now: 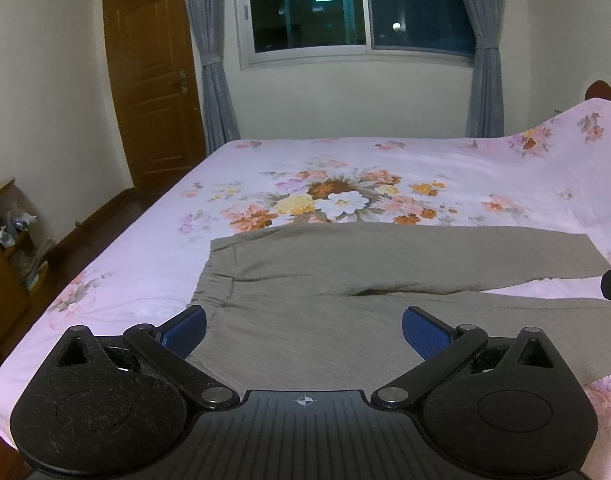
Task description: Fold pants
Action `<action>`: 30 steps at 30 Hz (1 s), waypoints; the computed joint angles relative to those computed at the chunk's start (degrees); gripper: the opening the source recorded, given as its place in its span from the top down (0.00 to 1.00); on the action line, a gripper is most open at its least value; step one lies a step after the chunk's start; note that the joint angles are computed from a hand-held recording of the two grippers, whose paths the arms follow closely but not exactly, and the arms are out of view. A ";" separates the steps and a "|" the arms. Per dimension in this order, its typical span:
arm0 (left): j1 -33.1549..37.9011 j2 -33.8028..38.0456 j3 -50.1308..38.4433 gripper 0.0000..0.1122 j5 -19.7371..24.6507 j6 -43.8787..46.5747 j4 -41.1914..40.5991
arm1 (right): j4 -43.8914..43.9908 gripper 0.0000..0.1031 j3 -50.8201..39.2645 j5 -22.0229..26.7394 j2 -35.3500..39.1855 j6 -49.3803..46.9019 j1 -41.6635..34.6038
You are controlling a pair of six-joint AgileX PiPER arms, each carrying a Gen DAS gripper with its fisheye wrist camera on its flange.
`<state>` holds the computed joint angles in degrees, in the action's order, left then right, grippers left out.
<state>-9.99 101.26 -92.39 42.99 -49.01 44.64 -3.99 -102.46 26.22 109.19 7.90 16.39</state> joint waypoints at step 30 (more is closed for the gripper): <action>7.77 14.85 -18.14 0.08 2.30 11.32 -7.56 | 4.67 0.00 -22.53 7.26 16.31 -8.18 1.09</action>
